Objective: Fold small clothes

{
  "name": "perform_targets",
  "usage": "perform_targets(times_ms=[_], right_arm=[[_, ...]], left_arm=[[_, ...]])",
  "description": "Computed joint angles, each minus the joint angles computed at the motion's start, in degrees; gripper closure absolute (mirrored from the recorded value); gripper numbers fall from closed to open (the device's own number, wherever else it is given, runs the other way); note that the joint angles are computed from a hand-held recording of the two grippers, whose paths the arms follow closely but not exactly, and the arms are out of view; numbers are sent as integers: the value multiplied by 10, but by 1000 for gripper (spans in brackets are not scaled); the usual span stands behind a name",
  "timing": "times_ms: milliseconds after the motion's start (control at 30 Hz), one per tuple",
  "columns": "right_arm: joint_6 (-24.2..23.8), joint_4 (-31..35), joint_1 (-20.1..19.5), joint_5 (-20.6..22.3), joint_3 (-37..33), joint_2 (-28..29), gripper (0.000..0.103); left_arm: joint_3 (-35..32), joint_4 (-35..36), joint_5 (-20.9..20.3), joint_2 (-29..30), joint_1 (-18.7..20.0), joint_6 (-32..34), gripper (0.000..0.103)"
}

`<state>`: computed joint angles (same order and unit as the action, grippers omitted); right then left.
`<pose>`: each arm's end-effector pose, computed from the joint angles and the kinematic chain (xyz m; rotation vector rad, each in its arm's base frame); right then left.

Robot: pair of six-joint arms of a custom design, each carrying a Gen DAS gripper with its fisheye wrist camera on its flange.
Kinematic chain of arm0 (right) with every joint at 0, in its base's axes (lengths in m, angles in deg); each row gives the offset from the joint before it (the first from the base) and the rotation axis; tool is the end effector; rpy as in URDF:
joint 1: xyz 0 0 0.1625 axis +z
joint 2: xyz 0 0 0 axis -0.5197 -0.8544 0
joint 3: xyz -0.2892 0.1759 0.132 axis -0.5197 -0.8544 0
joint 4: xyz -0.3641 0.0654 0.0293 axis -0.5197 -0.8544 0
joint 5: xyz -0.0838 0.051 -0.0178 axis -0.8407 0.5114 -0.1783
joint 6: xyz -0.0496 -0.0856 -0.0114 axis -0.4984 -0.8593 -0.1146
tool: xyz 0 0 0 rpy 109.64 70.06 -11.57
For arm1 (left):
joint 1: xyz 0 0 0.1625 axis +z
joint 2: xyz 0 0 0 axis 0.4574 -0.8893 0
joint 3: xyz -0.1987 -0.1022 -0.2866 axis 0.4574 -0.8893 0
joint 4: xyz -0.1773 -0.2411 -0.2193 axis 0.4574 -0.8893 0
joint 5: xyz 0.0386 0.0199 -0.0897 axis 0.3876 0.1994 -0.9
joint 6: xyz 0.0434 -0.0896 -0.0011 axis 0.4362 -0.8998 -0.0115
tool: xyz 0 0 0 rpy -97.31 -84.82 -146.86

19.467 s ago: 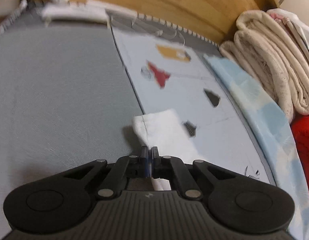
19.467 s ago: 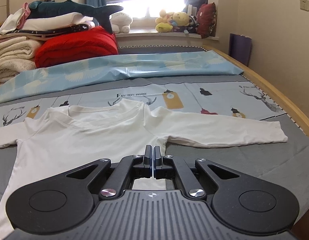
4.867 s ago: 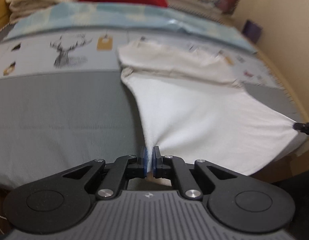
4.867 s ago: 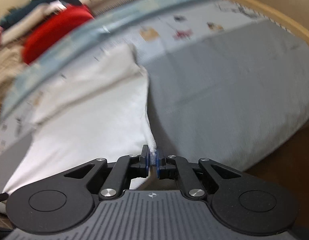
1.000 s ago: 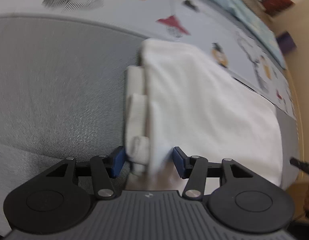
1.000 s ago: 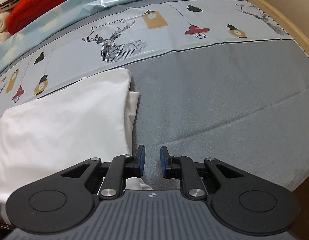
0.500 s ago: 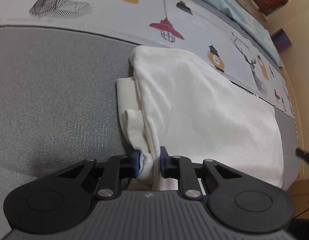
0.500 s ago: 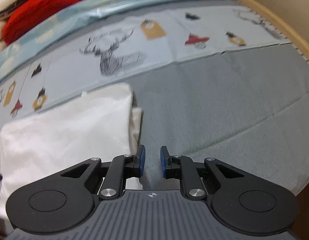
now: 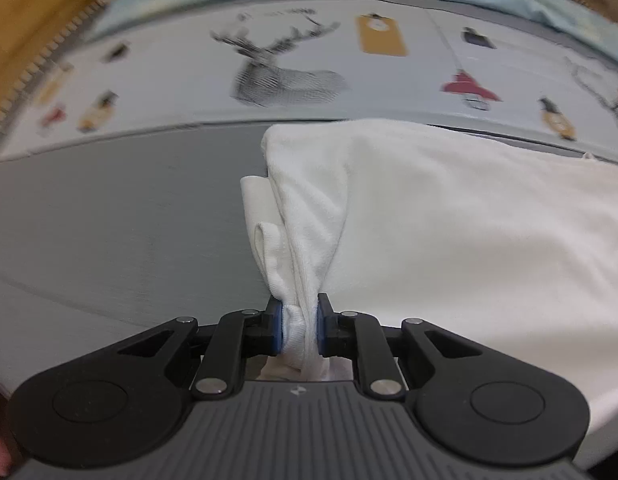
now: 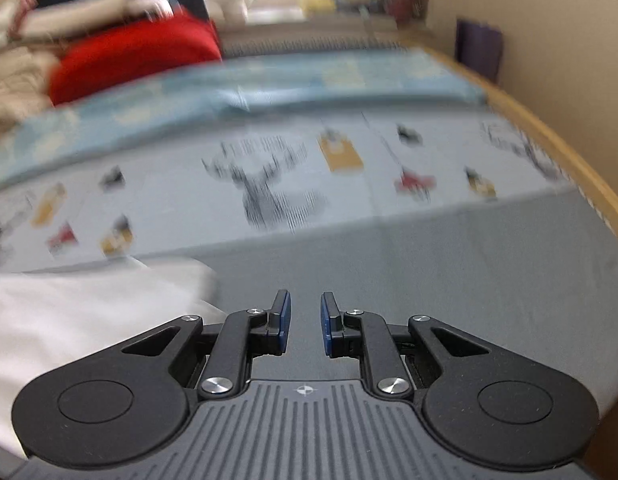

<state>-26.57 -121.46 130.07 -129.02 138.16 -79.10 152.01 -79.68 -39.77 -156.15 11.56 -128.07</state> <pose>0.0999 -0.2406 0.2749 0.0660 -2.1567 0.9582 -0.0596 -0.3191 0.2105 0.1567 2.1594 -0.4986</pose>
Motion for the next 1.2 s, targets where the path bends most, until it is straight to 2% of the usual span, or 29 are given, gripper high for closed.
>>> perform_targets(times_ms=[33,100,200,267,400,500,567,667,767,833,867,933,1067,1200], right_arm=[[12,3,-4,8,2,-4,87],[20,19,-15,33,6,-22,87],[4,19,-16,25,11,-16,87],[5,38,-25,40,13,-37,87],[11,64,-42,67,17,-71,87],[24,91,-54,85,18,-93,87],[25,93,-54,89,20,-94,87],[29,94,-51,92,21,-91,87],[36,99,-51,97,22,-90,87],[40,97,-50,100,22,-83,87],[42,95,-49,101,22,-79,87],[45,99,-52,112,20,-72,87],[61,128,-62,161,16,-64,86],[124,201,-80,225,-1,-43,71]], left_arm=[[-5,10,-1,-2,-4,-11,86],[-7,-21,-16,-14,-16,-8,87],[3,-140,-68,-27,-32,27,87],[9,-223,-112,-16,-43,52,87],[7,-398,-183,86,-72,82,87],[-7,-516,-229,194,-97,88,87],[-23,-585,-253,265,-109,88,87],[-47,-660,-265,352,-128,72,85],[-64,-714,-292,403,-130,73,81],[-60,-772,-328,411,-119,88,76],[-54,-789,-333,405,-115,96,70],[-45,-768,-317,375,-115,109,69],[-33,-649,-285,295,-97,93,69],[-26,-493,-272,212,-88,98,69]])
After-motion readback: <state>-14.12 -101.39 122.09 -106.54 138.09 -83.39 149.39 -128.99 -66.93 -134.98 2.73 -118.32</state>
